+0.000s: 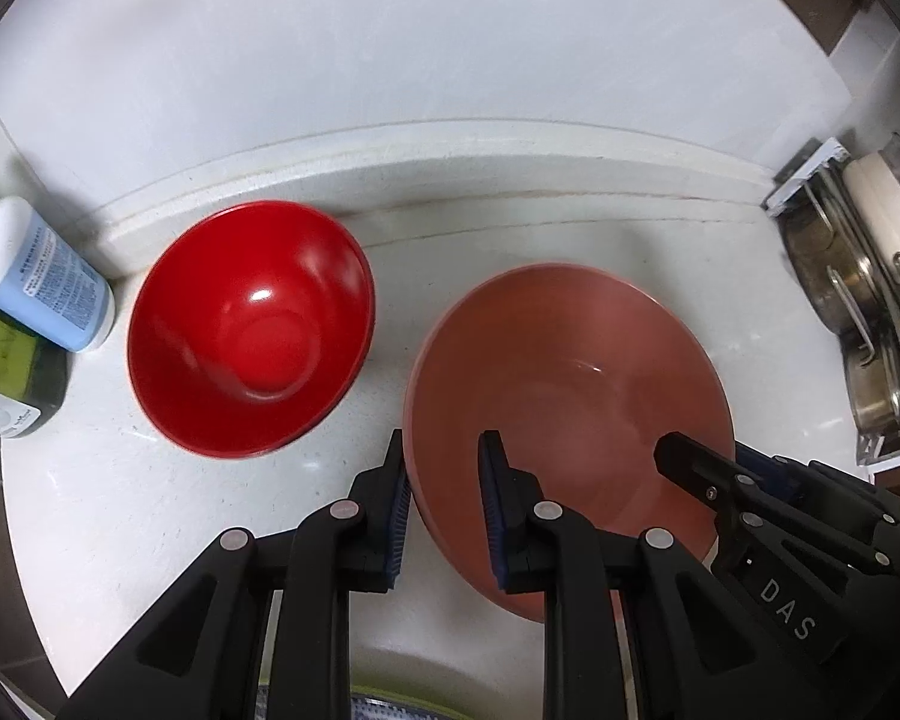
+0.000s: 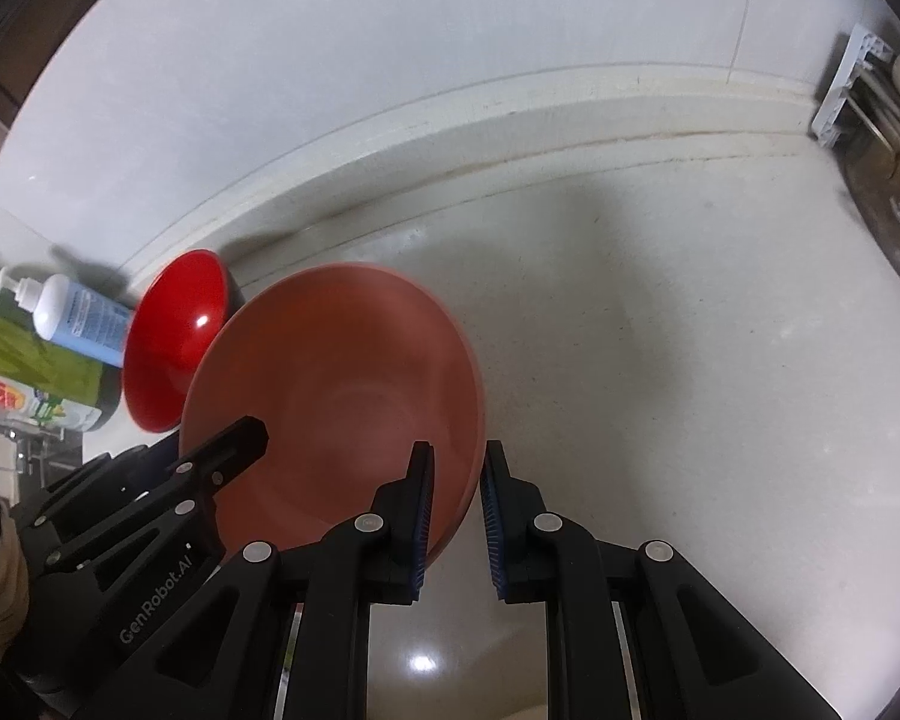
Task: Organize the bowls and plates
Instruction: 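Close both grippers on the pink bowl rim, then lift the pink bowl with both grippers toward the plate stack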
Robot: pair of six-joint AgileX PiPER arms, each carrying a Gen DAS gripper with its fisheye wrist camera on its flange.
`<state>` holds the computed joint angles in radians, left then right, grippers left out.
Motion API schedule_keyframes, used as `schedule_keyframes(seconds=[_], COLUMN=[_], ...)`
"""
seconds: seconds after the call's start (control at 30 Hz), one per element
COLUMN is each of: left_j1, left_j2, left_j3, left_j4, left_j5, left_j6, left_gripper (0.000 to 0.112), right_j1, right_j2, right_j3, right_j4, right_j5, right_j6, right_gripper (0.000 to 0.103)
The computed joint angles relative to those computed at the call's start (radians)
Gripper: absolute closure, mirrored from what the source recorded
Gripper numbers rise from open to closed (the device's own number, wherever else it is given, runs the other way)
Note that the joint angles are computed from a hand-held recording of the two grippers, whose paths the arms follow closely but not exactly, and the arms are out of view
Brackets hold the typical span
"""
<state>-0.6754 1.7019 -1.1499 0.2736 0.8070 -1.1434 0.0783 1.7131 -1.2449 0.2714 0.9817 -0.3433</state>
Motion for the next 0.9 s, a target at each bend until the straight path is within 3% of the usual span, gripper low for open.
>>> schedule_keyframes(seconds=[0.5, 0.9], left_j1=[-0.221, -0.436], left_j2=[-0.149, -0.113], left_j3=[0.036, -0.035], left_j4=[0.083, 0.127], left_j5=[0.058, 0.122], left_j6=[-0.151, -0.255], left_gripper=[0.090, 0.090], right_j1=[-0.106, -0.331], right_j2=[-0.322, -0.571], right_j3=[0.179, 0.350], right_j4=[0.007, 0.059], right_j5=[0.017, 0.092], right_j6=[-0.075, -0.214], right_gripper=[0.086, 0.086])
